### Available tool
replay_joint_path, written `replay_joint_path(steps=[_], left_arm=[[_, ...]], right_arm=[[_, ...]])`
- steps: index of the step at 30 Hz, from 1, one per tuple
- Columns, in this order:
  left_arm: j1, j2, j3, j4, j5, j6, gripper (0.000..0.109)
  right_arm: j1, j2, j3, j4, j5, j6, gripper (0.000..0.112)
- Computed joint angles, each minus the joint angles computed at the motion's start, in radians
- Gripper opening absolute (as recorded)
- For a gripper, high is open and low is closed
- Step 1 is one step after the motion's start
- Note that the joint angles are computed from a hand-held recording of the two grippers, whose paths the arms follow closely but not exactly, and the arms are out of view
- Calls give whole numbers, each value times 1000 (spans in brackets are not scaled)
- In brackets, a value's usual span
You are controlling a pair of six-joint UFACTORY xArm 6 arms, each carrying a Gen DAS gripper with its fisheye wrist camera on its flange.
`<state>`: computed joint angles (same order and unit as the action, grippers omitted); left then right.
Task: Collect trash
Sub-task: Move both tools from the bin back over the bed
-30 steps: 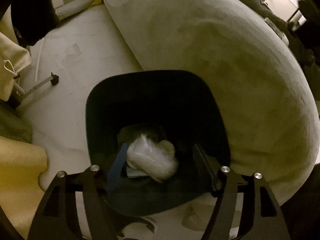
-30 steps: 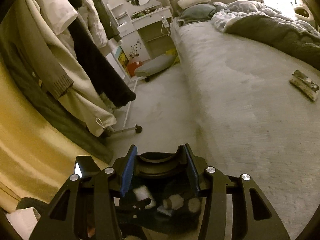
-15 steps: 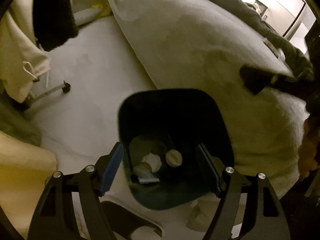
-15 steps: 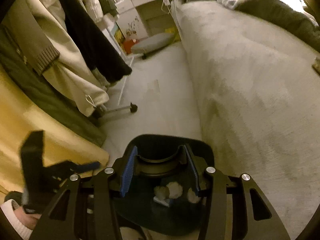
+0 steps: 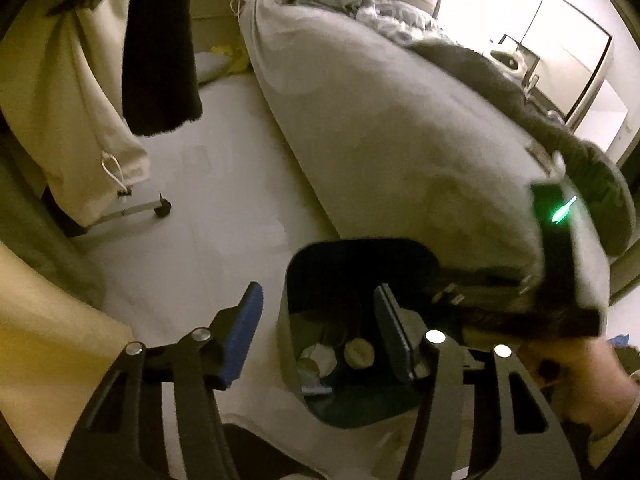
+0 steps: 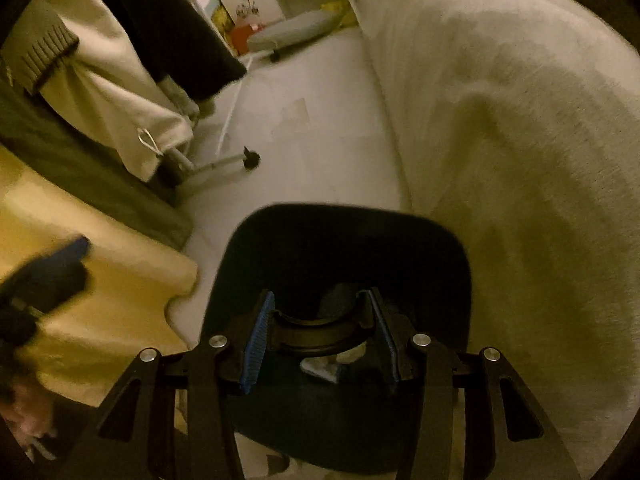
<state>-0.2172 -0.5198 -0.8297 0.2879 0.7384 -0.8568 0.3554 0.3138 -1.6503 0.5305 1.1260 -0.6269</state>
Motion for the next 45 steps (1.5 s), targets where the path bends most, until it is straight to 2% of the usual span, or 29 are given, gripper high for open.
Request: replay_joint_path(steps=[11, 16, 20, 24, 28, 35, 38, 40, 45], left_arm=[[-15, 4, -83, 71, -56, -6, 54], [-4, 17, -118, 80, -91, -19, 54], [-4, 26, -155, 101, -128, -38, 54], [-29, 63, -232, 200, -89, -60, 54], [-50, 107, -296, 240, -74, -70, 54], [-95, 191, -412, 362, -68, -134, 58], [-111, 242, -463, 374, -79, -140, 63], [-121, 283, -503, 378, -84, -142, 72], [-130, 377, -596, 362, -91, -121, 79]], right_arm=[[50, 15, 37, -134, -23, 30, 48], [57, 9, 58, -192, -38, 38, 60], [48, -1, 49, -190, -13, 0, 69], [22, -18, 24, -128, 7, -49, 72], [-2, -20, -29, -55, 26, -108, 77], [-73, 33, -199, 62, 57, -181, 80], [-102, 56, -260, 98, 48, -205, 82], [-121, 78, -302, 119, 45, -207, 83], [-178, 144, -423, 146, 71, -217, 83]])
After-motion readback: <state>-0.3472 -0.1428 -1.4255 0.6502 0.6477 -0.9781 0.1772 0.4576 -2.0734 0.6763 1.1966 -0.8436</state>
